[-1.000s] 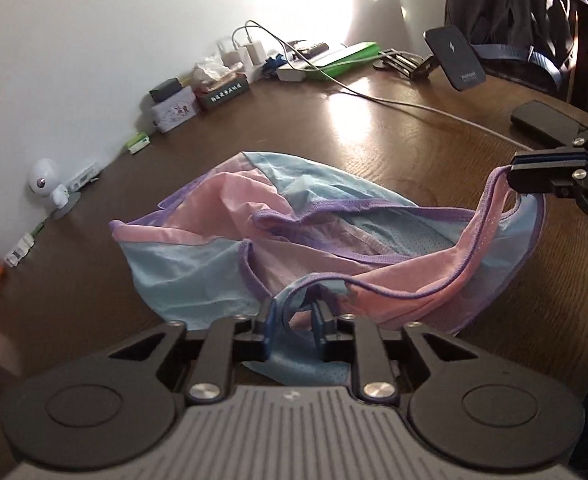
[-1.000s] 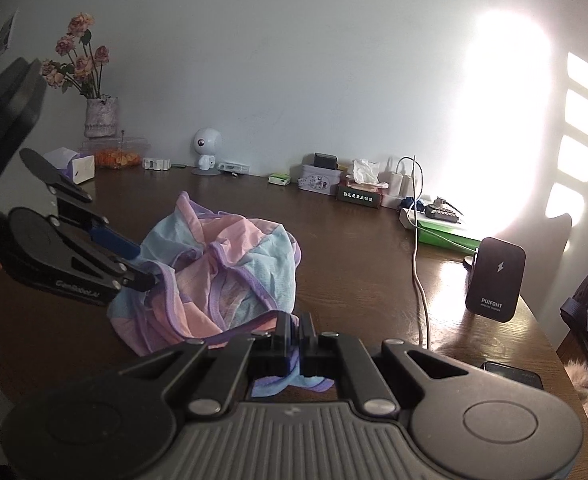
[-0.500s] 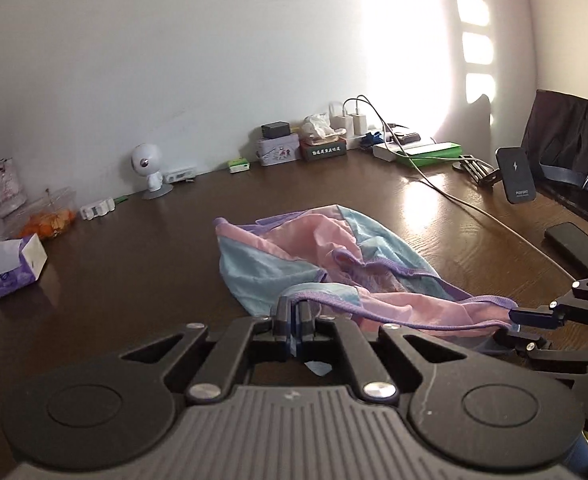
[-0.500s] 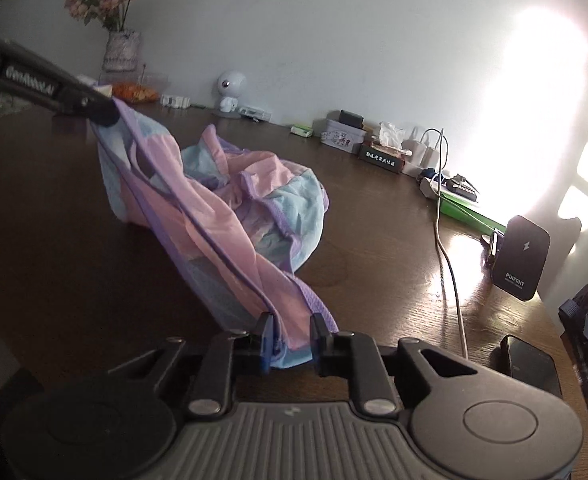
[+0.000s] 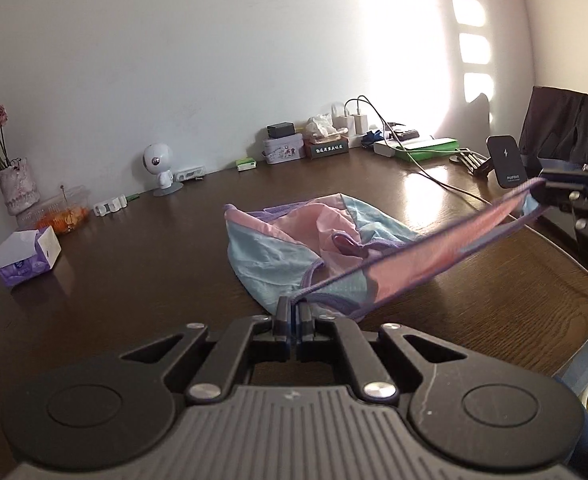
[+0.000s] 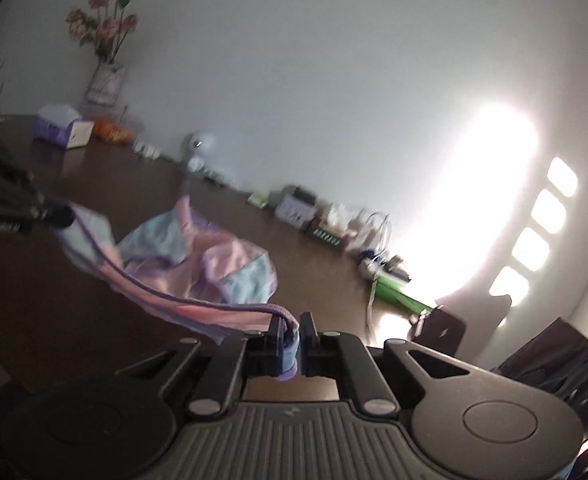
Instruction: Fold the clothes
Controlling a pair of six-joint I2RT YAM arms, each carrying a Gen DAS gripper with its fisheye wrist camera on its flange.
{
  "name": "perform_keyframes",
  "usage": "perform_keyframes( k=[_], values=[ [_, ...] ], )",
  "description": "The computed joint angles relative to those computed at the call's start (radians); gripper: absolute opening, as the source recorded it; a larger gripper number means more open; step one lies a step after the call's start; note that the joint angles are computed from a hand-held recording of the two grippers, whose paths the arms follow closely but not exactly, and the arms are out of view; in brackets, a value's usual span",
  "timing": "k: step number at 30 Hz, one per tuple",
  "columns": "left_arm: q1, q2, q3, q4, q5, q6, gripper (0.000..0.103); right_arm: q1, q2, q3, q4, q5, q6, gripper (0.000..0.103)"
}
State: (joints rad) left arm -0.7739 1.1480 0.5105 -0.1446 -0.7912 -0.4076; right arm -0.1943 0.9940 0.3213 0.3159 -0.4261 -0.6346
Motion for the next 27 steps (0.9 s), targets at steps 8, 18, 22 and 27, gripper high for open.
perform_keyframes(
  k=[8,18,22,27],
  values=[
    [0.000,0.085,-0.009,0.025,0.039,-0.017,0.002,0.063,0.298,-0.094,0.364,0.147,-0.099,0.006],
    [-0.027,0.146,-0.021,0.037,0.036,0.002,0.020,0.142,0.409,-0.121,0.456,0.256,-0.179,0.019],
    [-0.038,0.182,-0.014,0.068,0.030,0.058,0.037,0.156,0.423,-0.117,0.461,0.286,-0.166,0.023],
    [0.000,0.214,-0.001,0.111,0.087,0.115,0.006,0.116,0.404,-0.079,0.376,0.222,-0.102,0.003]
  ],
)
